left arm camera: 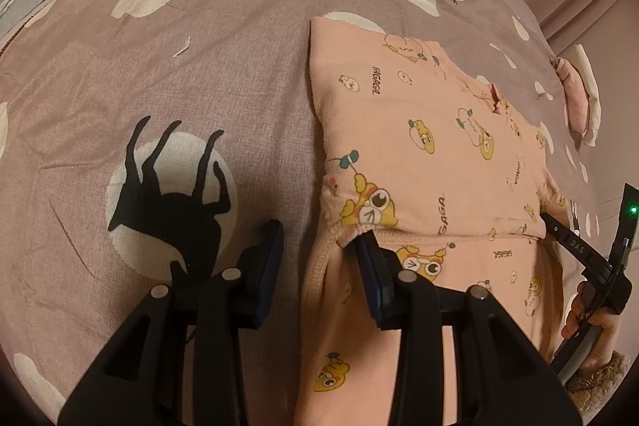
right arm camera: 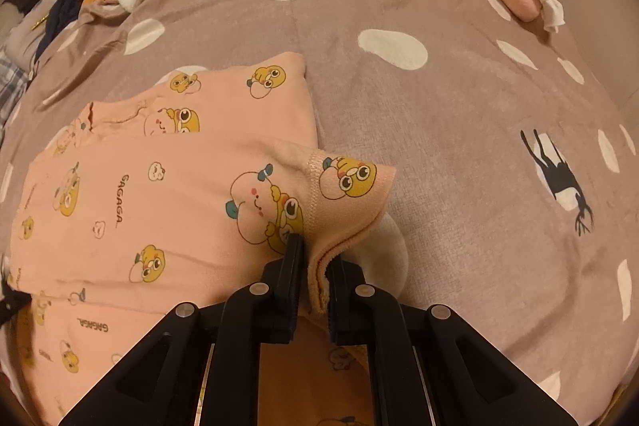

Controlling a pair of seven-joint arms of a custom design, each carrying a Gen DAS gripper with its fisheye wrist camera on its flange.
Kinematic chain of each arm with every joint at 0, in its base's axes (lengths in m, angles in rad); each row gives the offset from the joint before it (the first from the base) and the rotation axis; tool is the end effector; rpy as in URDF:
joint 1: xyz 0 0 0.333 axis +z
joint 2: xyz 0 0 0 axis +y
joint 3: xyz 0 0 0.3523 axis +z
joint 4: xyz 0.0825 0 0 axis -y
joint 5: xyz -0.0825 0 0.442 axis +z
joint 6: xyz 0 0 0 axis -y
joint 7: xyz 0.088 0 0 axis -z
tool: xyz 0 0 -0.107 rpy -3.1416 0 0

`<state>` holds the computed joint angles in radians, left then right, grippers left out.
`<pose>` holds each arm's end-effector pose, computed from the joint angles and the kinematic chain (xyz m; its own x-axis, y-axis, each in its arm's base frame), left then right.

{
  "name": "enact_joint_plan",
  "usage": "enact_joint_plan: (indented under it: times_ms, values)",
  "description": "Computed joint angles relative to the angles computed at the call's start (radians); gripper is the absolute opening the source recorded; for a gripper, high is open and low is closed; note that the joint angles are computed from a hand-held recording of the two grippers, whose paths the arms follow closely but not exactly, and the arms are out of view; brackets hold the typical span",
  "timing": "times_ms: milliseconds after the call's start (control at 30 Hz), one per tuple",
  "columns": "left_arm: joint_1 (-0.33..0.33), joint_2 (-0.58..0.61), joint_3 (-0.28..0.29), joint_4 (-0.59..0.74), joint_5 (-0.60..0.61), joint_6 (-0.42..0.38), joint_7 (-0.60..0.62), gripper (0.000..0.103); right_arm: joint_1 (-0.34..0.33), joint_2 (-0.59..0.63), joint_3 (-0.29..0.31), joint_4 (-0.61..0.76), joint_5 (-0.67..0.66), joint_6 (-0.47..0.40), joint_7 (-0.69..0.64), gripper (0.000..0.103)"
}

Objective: Fold small clothes

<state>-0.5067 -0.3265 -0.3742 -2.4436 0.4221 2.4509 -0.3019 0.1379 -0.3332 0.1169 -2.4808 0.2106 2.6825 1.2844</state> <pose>0.3190 -0.3937 0.4503 0.5575 -0.7591 0.3360 -0.6650 -0.6507 -0.3667 0.4931 0.1238 0.4723 0.3703 -0.9289 0.0088 -0.7936 -0.3213 -0.5167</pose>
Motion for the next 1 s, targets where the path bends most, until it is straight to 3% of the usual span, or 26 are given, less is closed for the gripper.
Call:
enact_joint_plan:
  times_ms: [333, 633, 1000]
  values:
    - [-0.001, 0.018, -0.014, 0.025, 0.032, -0.047, -0.014, 0.039, 0.02, 0.003, -0.023, -0.004, 0.063, 0.012, -0.032, 0.006]
    - [0.003, -0.004, -0.009, -0.009, 0.042, 0.012, -0.045, 0.039, 0.01, 0.0, -0.009, -0.008, 0.056, 0.021, -0.008, 0.006]
    - [0.002, -0.004, -0.014, -0.007, 0.051, -0.002, -0.05, 0.039, 0.018, 0.0, -0.018, -0.008, 0.078, 0.02, -0.022, 0.006]
